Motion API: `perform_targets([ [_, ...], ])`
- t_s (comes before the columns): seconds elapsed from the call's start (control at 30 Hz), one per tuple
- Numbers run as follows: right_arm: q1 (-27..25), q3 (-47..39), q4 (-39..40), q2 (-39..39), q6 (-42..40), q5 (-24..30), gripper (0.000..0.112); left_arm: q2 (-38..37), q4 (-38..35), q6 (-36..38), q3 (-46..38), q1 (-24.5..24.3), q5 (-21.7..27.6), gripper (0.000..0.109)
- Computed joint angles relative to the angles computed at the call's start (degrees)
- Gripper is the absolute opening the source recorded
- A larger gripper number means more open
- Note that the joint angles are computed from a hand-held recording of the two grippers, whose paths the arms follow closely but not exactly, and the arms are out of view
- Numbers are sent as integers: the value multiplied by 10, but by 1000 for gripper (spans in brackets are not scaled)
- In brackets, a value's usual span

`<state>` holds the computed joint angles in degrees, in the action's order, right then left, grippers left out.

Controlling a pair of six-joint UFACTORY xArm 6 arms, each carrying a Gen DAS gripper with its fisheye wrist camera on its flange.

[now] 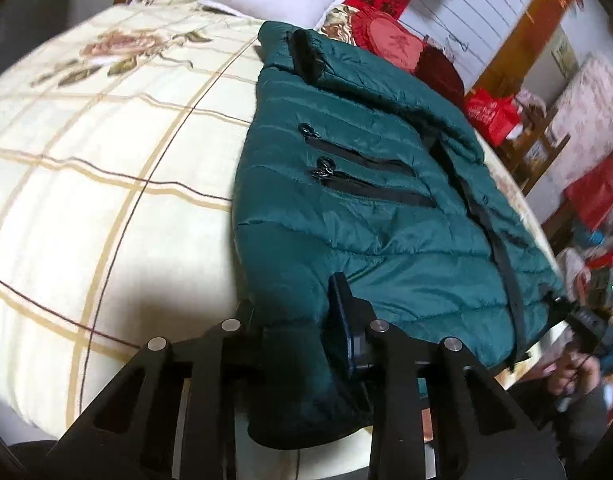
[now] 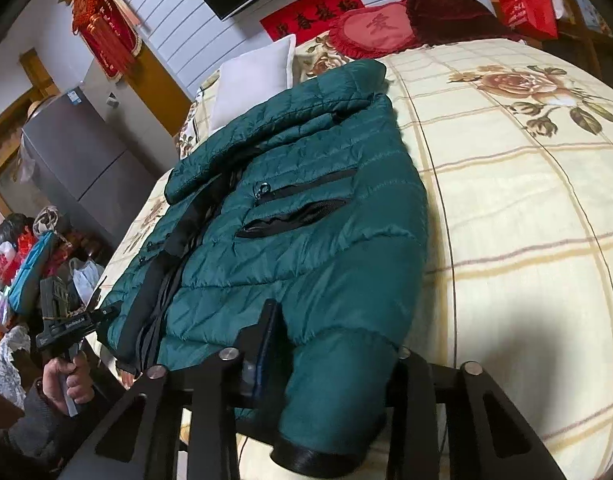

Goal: Fold large clothes

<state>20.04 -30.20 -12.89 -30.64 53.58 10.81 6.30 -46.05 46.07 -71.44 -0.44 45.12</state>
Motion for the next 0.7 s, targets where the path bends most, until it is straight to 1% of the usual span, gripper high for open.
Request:
perform_targets([
  [0.03,3,-5,-37,-2,35,16,25,-1,-1,1,2,0,-2,26],
  [0.1,9,-13,-94,-4,87,37,22,4,-6,-6,-7,7,18,26],
  [0.17,14,-13,-120,-8,122,42,20,7,-7,-12,-13,16,32,26],
  [0.23,21,-11,-148,-17,157,49,18,-3,7,-19,-7,19,27,26],
  [0.3,31,-12,-174,-28,191,64,16,-19,20,-20,0,23,24,18],
  [0.37,42,-14,-202,-42,223,88,16,-37,27,-11,3,27,28,16],
  [0.43,50,-14,-200,-55,233,107,15,-53,27,3,8,31,22,16],
  [0.53,68,-18,-210,-76,251,147,15,-68,17,9,12,45,29,15],
  [0.6,74,-18,-199,-87,251,154,15,-76,10,14,18,52,33,15],
  [0.7,89,-27,-207,-92,252,177,15,-89,13,20,38,55,27,14],
])
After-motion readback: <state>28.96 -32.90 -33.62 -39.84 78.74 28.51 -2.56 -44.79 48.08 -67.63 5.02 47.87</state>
